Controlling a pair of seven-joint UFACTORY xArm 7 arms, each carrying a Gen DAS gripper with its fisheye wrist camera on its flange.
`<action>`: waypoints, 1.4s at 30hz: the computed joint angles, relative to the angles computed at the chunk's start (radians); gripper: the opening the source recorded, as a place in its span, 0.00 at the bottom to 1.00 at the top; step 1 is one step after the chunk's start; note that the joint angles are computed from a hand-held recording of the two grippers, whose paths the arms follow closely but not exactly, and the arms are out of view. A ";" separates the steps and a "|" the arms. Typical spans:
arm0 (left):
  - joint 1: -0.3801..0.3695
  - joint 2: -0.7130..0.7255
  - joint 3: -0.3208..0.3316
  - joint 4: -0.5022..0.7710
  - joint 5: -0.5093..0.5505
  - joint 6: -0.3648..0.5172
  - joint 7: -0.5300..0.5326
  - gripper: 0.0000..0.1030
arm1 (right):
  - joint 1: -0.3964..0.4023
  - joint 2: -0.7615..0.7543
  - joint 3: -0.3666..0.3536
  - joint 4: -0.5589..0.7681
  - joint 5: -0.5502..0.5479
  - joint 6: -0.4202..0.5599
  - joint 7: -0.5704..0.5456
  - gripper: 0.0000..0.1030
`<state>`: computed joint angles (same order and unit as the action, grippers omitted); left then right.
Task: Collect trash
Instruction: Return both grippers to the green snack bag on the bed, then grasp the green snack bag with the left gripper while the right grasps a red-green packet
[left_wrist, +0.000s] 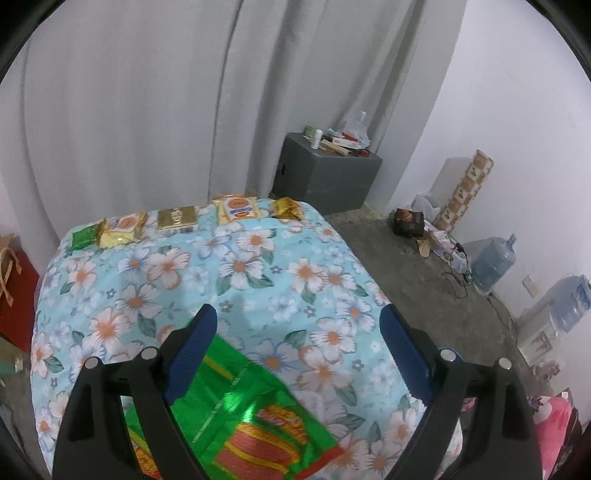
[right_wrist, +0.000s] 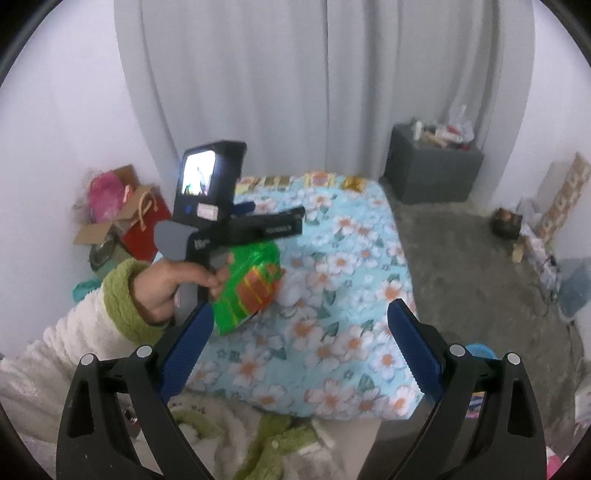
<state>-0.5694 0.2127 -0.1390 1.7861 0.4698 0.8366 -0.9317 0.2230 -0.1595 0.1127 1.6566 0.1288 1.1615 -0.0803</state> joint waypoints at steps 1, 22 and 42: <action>0.003 -0.013 0.003 -0.018 0.000 -0.006 -0.012 0.85 | -0.003 0.000 0.002 0.002 -0.011 0.007 0.017 0.88; 0.217 -0.357 -0.073 -0.454 0.001 -0.116 -0.135 0.85 | 0.107 0.139 0.071 0.163 -0.049 0.046 0.000 0.88; 0.408 -0.611 -0.103 -0.794 -0.123 -0.212 -0.117 0.85 | 0.129 0.399 0.011 0.316 -0.040 0.034 0.089 0.88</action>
<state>-0.1611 -0.3984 -0.2422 0.9919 0.3472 0.6242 -1.0491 0.3516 0.2390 0.1235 1.9724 0.0890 1.1958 0.0088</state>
